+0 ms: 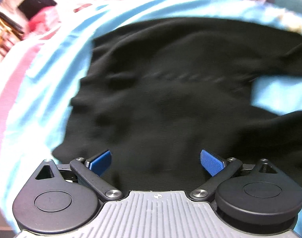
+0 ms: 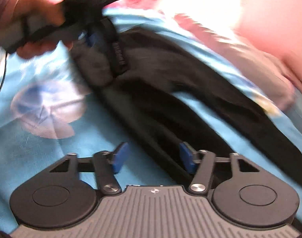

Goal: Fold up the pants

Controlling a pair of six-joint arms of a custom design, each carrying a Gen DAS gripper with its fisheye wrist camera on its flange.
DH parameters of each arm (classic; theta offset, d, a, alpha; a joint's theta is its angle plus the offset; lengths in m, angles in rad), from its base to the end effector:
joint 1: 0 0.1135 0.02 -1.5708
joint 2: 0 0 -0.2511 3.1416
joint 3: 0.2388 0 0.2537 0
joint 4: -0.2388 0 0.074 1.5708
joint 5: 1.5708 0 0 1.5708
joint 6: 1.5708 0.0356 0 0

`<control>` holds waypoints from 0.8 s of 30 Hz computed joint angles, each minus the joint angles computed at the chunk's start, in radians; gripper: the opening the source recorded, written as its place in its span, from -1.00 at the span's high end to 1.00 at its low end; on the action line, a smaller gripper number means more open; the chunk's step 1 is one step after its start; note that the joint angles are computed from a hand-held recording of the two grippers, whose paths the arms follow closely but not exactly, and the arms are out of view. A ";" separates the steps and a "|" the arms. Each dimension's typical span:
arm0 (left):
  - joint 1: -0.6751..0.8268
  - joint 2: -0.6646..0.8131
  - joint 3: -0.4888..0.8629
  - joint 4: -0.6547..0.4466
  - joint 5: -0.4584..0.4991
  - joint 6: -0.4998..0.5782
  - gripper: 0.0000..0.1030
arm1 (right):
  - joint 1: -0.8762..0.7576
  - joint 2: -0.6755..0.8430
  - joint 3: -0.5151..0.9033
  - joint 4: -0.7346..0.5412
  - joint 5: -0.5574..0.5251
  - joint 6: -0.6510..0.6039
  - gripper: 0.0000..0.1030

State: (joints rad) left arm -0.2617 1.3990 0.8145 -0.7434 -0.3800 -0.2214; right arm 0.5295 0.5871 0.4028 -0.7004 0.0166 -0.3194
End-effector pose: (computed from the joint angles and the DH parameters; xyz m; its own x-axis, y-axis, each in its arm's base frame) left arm 0.2367 -0.0497 0.1710 -0.9485 0.0430 -0.3137 -0.0555 0.9528 0.2984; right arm 0.1157 0.0670 0.1816 -0.4783 -0.6437 -0.5975 -0.6805 0.7016 -0.2111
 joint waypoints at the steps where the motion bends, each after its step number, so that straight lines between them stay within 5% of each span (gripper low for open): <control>1: 0.020 0.017 -0.003 0.003 -0.011 0.012 -1.00 | 0.034 0.109 0.002 0.085 0.017 -0.003 -0.05; 3: 0.089 -0.014 -0.031 0.027 0.060 0.039 -1.00 | 0.025 0.229 0.001 0.194 0.033 0.003 -0.02; 5: 0.132 -0.021 -0.039 0.042 0.109 0.048 -1.00 | -0.054 0.328 0.055 0.193 -0.033 0.045 0.71; 7: 0.160 -0.027 -0.045 0.051 0.145 0.053 -1.00 | -0.117 0.355 0.109 0.091 -0.134 0.079 0.87; 11: 0.210 -0.065 -0.079 0.065 0.207 0.104 -1.00 | -0.120 0.217 0.148 -0.163 -0.191 0.008 0.87; 14: 0.232 -0.086 -0.105 0.089 0.217 0.137 -1.00 | -0.052 0.229 0.159 -0.144 -0.117 0.052 0.74; 19: 0.215 -0.090 -0.097 0.070 0.203 0.126 -1.00 | -0.005 0.305 0.198 0.009 -0.115 0.139 -0.12; 24: 0.248 -0.113 -0.077 0.031 0.187 0.156 -1.00 | -0.022 0.438 0.233 -0.063 -0.200 0.062 0.01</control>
State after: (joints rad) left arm -0.0140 1.2861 0.7374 -0.7119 -0.1934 -0.0653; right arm 0.5074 1.0249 0.6360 -0.7636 -0.1837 -0.2572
